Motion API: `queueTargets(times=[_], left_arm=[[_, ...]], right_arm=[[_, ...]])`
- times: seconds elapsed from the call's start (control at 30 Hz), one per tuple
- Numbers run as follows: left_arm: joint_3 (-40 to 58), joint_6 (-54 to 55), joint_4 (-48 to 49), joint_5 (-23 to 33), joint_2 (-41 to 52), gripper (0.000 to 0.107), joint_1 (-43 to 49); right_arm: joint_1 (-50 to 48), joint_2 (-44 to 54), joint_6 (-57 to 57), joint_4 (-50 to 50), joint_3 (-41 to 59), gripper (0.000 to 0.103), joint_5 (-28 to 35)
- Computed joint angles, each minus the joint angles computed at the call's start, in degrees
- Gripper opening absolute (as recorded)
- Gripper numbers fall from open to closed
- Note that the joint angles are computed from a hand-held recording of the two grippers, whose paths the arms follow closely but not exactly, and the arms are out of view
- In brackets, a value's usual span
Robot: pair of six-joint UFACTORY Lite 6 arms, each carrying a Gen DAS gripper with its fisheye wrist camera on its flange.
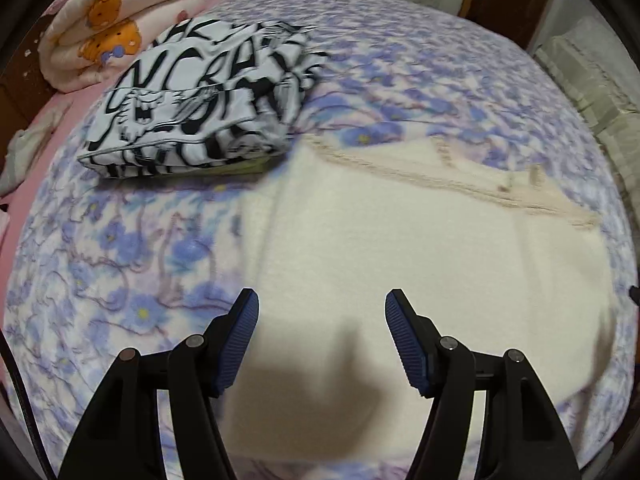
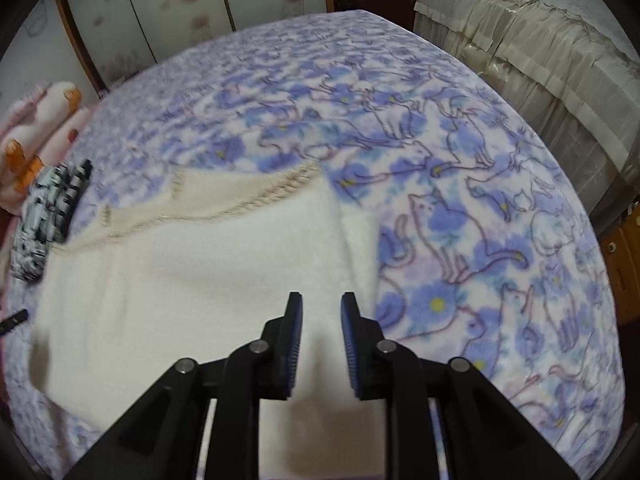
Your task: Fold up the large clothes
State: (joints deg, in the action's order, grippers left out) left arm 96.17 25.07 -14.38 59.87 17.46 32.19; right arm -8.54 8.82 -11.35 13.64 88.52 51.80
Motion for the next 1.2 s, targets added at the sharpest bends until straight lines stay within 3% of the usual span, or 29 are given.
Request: queueTargets(times=[0.23,0.43,0.5,0.57,0.73,0.8,1.03,1.2], left_arm=[[-15.3,-0.6,-6.7,3.3,-14.1,0.061,-6.9],[-28.8,2.2,-13.8,5.4,-24.0,0.035,-11.5],[-32.8,1.5,-14.9,5.5,-26.1,0.021,-12.1],[-36.3,1.2,-16.0,6.2,-27.4,0.013,-12.5],[-42.7,-1.0,-14.7,4.7,-30.9,0.009,-16.3],[-44.2,-2.0,-14.6,3.5,-30.9,0.006,-17.7],[-44.8,-5.4,-13.1,-1.1,-29.0,0.005,-21.1],[-42.8,-12.2,-7.5,-4.5,-26.6,0.005,-18.5]], right_arm=[[11.8,-17.8,1.3,10.2,-20.9,0.024,-6.5],[23.3,-24.0,-1.3,19.5,-31.4,0.024,-9.6],[26.4,-25.3,-1.4,21.3,-34.0,0.023,-11.3],[28.3,-25.2,-1.3,22.5,-35.5,0.017,-12.3],[32.6,-24.0,3.0,16.8,-36.6,0.001,-15.7],[31.0,-22.1,-3.6,21.7,-36.8,0.000,-14.9],[29.2,-17.7,-11.4,26.8,-36.4,0.000,-15.1],[28.9,-15.6,-9.6,22.5,-35.7,0.000,-15.2]])
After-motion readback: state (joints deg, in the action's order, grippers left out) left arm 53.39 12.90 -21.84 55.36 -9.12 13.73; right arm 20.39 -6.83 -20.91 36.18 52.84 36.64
